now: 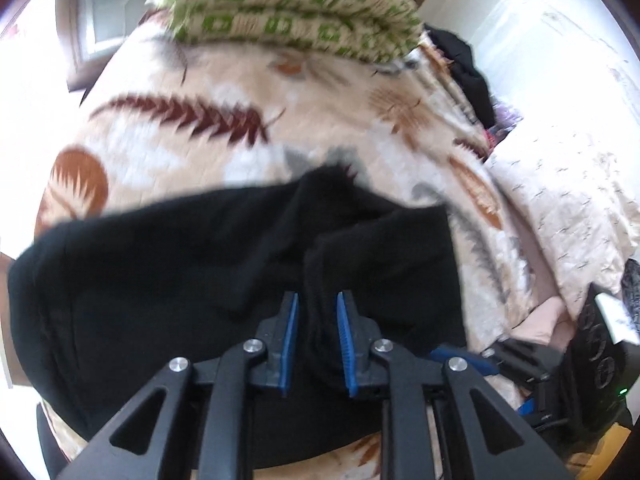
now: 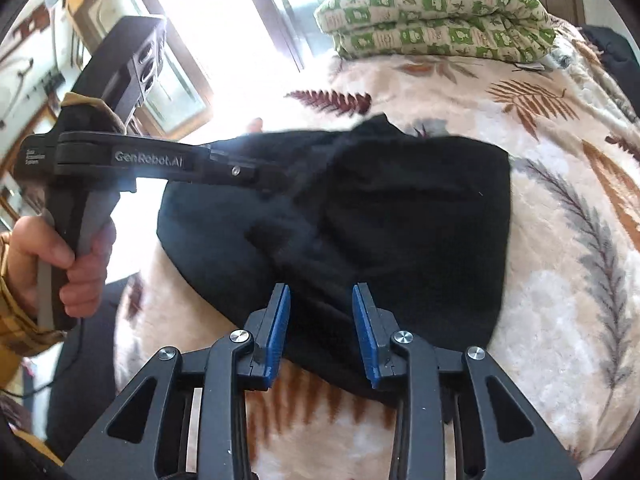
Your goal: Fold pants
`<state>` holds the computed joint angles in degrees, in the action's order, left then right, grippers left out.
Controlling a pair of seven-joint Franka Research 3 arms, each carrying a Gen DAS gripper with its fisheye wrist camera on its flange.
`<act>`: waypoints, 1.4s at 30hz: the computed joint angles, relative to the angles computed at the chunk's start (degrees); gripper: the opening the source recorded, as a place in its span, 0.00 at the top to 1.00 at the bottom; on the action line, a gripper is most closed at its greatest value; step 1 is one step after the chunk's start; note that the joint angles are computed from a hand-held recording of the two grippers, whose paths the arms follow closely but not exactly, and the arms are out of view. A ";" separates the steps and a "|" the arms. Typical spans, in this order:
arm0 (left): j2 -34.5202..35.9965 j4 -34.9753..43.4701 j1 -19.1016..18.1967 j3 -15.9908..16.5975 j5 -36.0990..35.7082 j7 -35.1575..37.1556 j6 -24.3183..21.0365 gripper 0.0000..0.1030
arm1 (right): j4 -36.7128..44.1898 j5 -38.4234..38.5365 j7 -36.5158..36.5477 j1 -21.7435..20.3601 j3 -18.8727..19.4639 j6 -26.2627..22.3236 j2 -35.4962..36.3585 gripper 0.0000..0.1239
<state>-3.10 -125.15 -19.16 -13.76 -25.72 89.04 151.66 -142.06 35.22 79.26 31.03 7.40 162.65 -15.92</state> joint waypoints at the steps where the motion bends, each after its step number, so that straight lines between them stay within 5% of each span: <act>1: 0.44 1.02 -0.07 -0.07 0.01 0.15 0.04 0.79 | 0.70 1.02 -0.42 0.54 -0.27 0.41 0.61 0.79; 7: 6.94 8.44 0.47 -1.56 0.48 0.05 -2.76 0.79 | 3.40 4.10 0.67 1.16 -0.02 3.84 4.54 0.83; 11: 11.25 10.82 1.00 -2.37 7.12 -5.16 -5.71 0.78 | 4.14 7.58 -1.87 2.19 0.52 2.89 7.40 0.83; 16: 11.77 9.65 2.92 -4.11 3.23 -2.80 -3.32 0.77 | 3.12 22.37 -11.43 4.86 -0.15 7.50 7.97 0.83; 20: 10.66 9.33 2.51 -4.21 6.82 -4.98 -3.26 0.77 | 2.61 12.76 -4.09 1.93 2.24 6.63 7.11 0.82; 22: 8.60 7.54 2.14 -3.94 8.48 -6.85 -2.33 0.71 | 2.78 8.54 -0.06 0.82 2.44 4.29 6.05 0.72; 24: 5.58 4.67 1.67 -3.33 11.57 -9.49 -1.06 0.35 | 2.17 4.54 3.59 0.01 3.16 4.34 4.65 0.68; 26: 2.30 1.10 1.26 -2.55 17.92 -14.13 1.44 0.23 | 0.46 2.87 4.57 0.39 2.88 5.33 2.43 0.67; 34: -0.41 -2.97 0.64 -2.03 31.97 -22.97 -0.06 0.23 | -2.89 -14.98 24.33 -7.77 7.68 2.98 0.03 0.66; 37: 1.38 -2.65 0.12 -2.59 37.76 -26.58 -2.00 0.26 | -2.63 -19.17 27.45 -7.60 7.11 1.98 0.91 0.66; 42: 0.31 -4.51 -0.01 -1.82 35.13 -26.88 0.54 0.25 | -2.55 -20.38 27.75 -5.56 4.62 0.88 0.12 0.62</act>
